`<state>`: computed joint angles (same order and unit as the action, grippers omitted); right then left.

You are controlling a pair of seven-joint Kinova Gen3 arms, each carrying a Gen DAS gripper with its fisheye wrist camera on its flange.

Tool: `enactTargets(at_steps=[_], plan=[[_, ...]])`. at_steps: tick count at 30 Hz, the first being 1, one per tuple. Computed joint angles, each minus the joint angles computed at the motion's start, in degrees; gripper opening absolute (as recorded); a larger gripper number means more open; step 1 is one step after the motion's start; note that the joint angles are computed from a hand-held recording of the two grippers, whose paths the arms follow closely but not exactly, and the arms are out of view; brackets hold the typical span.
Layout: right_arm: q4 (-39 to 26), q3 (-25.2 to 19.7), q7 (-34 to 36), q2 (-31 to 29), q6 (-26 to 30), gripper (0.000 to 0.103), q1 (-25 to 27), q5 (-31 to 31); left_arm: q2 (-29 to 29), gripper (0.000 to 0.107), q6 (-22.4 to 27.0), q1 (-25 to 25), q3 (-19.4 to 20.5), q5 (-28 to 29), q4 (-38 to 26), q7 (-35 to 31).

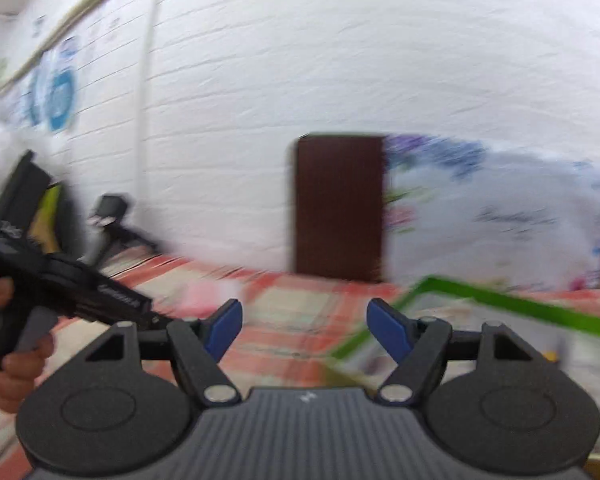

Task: Organize objects
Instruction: 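Grasp the pink zip bag with the right gripper, then carry the pink bag over the green box and release it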

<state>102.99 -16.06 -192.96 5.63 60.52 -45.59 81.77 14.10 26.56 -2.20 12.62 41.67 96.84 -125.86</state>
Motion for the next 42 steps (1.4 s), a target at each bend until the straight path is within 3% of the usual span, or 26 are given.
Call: enactTargets(at_steps=[3,5,7,10,13,14,16,17,18,19,22,25,30,33,35,38,39,42], plan=[[-7.56,-5.62,6.20,5.47,-6.99,0.072,7.96,-4.16,1.41,0.035,-2.03,-0.44,-3.69,-0.07,0.28,3.13],[-12.53,-7.82,10.84,9.56,-11.60,0.074,13.26,-6.52,2.65,0.032,-0.74,-4.72,-1.97,3.83,0.14,1.34],[-17.48,-7.50,14.78,13.33,-15.89,0.083,16.37,-9.59,3.41,0.032,2.10,-10.03,1.18,8.50,-0.05,-2.36],[-25.41,-5.73,21.62,18.42,-17.71,0.085,18.38,-15.35,3.94,0.032,3.70,-12.00,1.73,13.29,0.18,-6.93],[-33.05,-11.99,28.61,24.76,-17.79,0.093,25.27,-19.25,4.55,0.032,6.17,-11.76,0.24,15.43,-0.53,-7.86],[-35.10,-14.53,30.94,26.67,-17.29,0.092,27.28,-21.18,4.84,0.032,7.10,-11.62,-0.28,15.74,-1.07,-7.78],[-36.35,-18.44,34.37,28.37,-17.87,0.070,30.56,-24.27,5.19,0.032,8.28,-12.01,-0.70,17.70,-0.73,-9.01],[-35.64,-18.81,34.69,27.84,-18.48,0.063,30.90,-24.43,5.24,0.032,9.05,-12.15,-1.05,18.36,-0.76,-9.10],[-34.31,-18.12,34.07,26.80,-19.93,0.050,30.79,-25.33,5.20,0.033,9.85,-12.28,-1.41,18.95,-0.70,-9.15],[-32.22,-16.59,32.52,25.24,-22.19,0.046,30.36,-26.20,5.24,0.033,10.53,-12.22,-1.85,19.22,-0.80,-8.88],[-24.41,-12.36,25.53,20.16,-27.26,0.045,27.34,-26.20,5.30,0.033,13.55,-12.12,-2.83,19.16,-1.59,-7.57],[-16.44,-8.48,18.54,14.03,-28.70,0.045,22.71,-28.30,4.79,0.035,18.15,-12.23,-3.10,18.96,-1.89,-8.49],[-3.61,-0.10,6.89,2.84,-26.12,0.046,9.56,-27.43,3.90,0.061,27.95,-10.70,-3.64,16.93,-0.87,-8.59],[-0.04,1.43,-0.10,-0.44,-20.33,0.048,2.39,-23.73,3.60,0.066,30.91,-8.96,-3.76,17.61,0.89,-9.44],[1.82,0.17,-4.76,-1.39,-18.78,0.049,1.26,-21.05,2.21,0.064,29.97,-6.73,-3.95,16.72,1.97,-10.61],[2.80,-6.63,-9.27,-1.63,-15.92,0.049,5.62,-18.52,0.18,0.051,27.54,-3.52,-4.33,15.51,3.05,-10.02],[3.29,-9.14,-11.39,-1.86,-15.03,0.049,7.58,-17.46,-0.03,0.043,27.73,-2.84,-4.46,14.95,2.51,-9.27],[5.79,-12.19,-17.81,-4.44,-12.24,0.048,9.58,-14.24,0.30,0.034,29.79,-1.81,-4.13,15.26,-0.45,-7.87]])
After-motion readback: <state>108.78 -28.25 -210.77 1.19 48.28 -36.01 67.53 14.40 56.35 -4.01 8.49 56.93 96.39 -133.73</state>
